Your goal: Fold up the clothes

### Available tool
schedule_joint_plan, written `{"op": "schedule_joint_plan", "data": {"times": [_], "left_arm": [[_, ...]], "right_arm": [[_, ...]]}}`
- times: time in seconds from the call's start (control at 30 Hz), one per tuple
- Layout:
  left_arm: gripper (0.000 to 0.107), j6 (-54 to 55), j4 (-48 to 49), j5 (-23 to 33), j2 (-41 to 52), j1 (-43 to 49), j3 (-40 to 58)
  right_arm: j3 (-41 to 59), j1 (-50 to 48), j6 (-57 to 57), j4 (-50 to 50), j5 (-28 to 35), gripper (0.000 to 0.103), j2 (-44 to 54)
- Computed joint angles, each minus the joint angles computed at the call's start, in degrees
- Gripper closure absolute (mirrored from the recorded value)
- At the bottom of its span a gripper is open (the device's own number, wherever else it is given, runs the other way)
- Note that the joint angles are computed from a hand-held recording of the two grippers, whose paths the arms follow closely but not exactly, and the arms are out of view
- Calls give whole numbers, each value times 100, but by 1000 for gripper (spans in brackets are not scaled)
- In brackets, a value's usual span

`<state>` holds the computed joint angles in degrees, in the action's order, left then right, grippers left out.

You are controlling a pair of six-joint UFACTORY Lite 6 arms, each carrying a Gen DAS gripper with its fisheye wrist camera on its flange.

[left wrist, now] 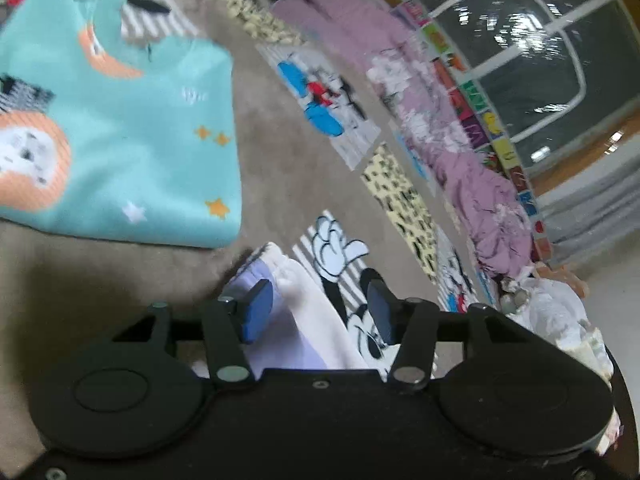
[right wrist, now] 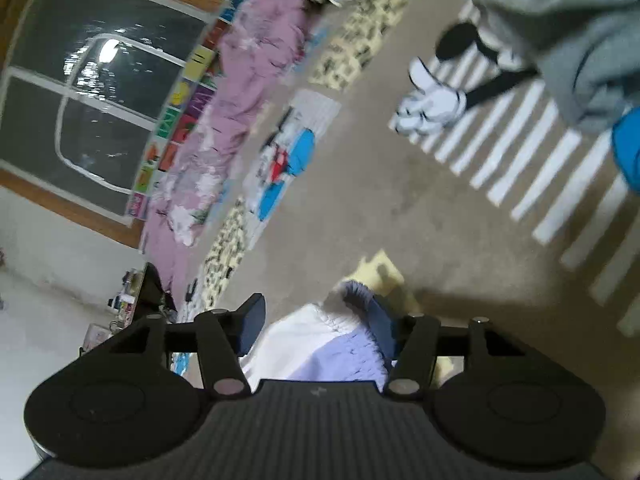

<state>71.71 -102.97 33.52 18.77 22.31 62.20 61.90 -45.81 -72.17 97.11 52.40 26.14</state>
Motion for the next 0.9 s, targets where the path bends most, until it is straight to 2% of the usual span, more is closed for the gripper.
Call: {"op": "schedule_joint_plan", "data": {"times": [0.17, 0.27, 0.4, 0.57, 0.7, 0.9], "left_arm": [[55, 666, 57, 463, -1582, 754, -1891], [55, 706, 336, 776, -2347, 1356, -2893], [55, 561, 925, 1235, -2936, 2270, -3773], [55, 782, 1214, 1643, -2889, 3060, -4262], [55, 1195, 918, 1621, -2547, 2980, -4249], [55, 1911, 32, 1547, -1926, 2489, -4008]], "right_arm": [[-1132, -672, -508, -296, 420, 40, -966], [-1932, -1124, -812, -559, 624, 38, -1439], [-2735, -1680, -986, -1020, 865, 36, -1572], [-3520, -2107, -1639, -1133, 1079, 38, -1668], [-3702, -2122, -1902, -1057, 1124, 38, -1764], [-3315, -1640, -1970, -716, 1058, 37, -1401]]}}
